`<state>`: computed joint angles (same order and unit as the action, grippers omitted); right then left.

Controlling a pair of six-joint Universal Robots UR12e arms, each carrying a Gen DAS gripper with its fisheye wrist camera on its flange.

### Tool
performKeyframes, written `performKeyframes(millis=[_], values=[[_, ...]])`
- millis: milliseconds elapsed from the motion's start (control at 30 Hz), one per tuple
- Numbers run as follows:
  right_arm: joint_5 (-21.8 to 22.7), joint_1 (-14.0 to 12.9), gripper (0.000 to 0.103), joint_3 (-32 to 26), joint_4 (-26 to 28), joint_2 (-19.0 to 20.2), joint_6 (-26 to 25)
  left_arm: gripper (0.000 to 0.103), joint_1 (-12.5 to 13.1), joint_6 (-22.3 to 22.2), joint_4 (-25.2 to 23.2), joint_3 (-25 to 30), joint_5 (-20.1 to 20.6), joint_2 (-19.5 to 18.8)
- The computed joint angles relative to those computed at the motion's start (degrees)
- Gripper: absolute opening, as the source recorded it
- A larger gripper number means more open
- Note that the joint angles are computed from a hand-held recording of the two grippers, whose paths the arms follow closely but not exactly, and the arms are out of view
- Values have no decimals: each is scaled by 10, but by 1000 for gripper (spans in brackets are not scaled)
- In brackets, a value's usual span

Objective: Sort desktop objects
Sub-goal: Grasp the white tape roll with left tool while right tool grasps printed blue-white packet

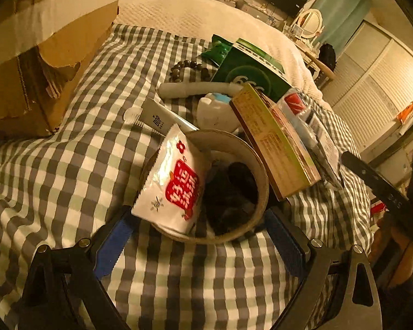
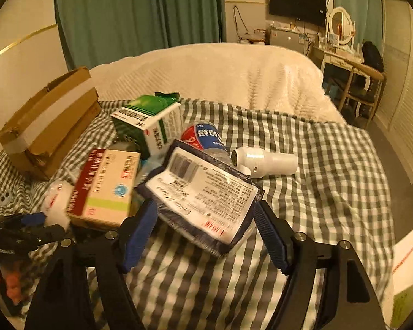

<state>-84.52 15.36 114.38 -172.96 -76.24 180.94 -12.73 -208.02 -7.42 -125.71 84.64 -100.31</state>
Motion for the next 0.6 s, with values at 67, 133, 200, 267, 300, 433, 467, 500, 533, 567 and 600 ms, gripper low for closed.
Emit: performKeyframes(millis=[67, 133, 200, 267, 300, 433, 467, 500, 533, 567, 600], values=[[11, -8, 72, -6, 2, 10, 11, 97, 3, -2, 12, -2, -7, -2], [14, -12, 72, -11, 2, 19, 22, 97, 4, 3, 20, -2, -9, -4], [27, -18, 72, -16, 7, 25, 35, 97, 4, 12, 23, 0, -12, -7], [39, -23, 72, -23, 20, 32, 48, 97, 6, 14, 27, -1, -20, -9], [45, -24, 72, -24, 24, 33, 52, 97, 5, 16, 30, -1, -18, -9], [64, -25, 55, -15, 15, 30, 55, 89, 3, 26, 44, -3, -14, -6], [61, -24, 50, -12, 14, 28, 55, 89, 2, 28, 45, -3, -12, -5], [59, -23, 45, -9, 12, 26, 59, 89, 0, 31, 48, -4, -8, -4], [62, -24, 41, -4, 9, 23, 63, 89, -1, 34, 50, -4, -6, -4], [63, -24, 37, 1, 5, 19, 67, 89, -2, 38, 52, -5, -2, -2], [61, -24, 30, 4, 5, 16, 68, 88, -4, 41, 54, -5, 4, -1]])
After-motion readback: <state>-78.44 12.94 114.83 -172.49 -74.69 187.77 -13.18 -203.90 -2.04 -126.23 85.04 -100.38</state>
